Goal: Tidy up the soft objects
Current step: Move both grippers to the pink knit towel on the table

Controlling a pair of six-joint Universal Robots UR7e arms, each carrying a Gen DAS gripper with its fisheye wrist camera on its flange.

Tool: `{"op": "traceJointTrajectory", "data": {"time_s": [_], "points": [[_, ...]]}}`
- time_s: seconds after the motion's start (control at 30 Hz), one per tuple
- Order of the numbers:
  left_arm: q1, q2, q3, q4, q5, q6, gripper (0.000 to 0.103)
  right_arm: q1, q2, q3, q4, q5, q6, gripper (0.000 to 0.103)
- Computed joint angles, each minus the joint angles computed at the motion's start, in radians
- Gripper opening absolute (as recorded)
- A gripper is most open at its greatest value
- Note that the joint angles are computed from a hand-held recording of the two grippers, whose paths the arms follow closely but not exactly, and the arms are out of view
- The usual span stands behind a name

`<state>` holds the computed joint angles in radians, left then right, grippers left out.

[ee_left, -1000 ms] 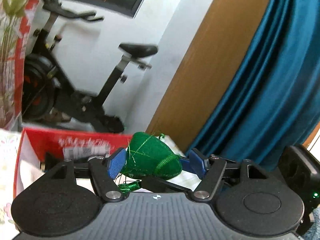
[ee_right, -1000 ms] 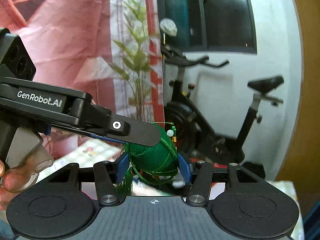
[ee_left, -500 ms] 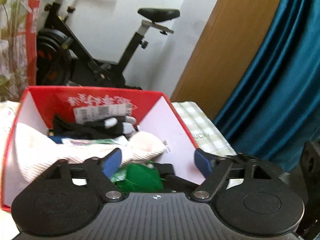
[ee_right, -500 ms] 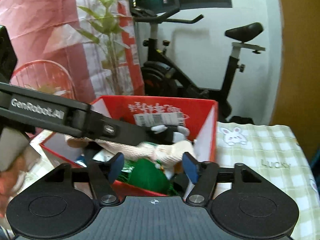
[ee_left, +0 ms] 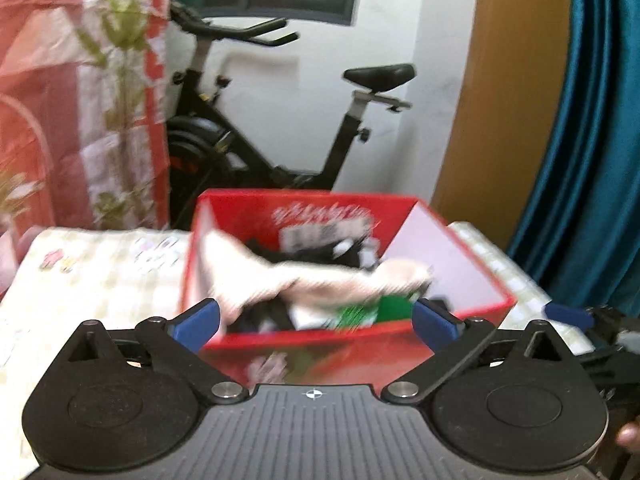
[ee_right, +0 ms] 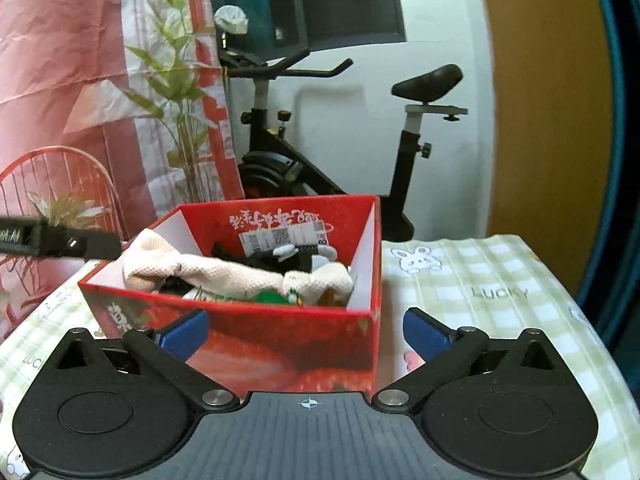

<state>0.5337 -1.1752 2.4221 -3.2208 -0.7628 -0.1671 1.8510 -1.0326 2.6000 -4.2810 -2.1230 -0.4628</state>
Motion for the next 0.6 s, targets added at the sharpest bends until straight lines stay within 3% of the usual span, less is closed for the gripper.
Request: {"op": "traceJointTrajectory", "data": {"time_s": [0.27, 0.6], "points": [[0.032, -0.055, 0.092, 0.133, 0.07, -0.143, 0.103, 0.0, 0.133, 0.021, -0.03, -0.081, 0.062, 0.103], [0.136, -0.073, 0.092, 0.273, 0.028, -0.203, 0.103, -0.014, 0.21, -0.008, 0.105, -0.144, 0.122, 0.103]]}}
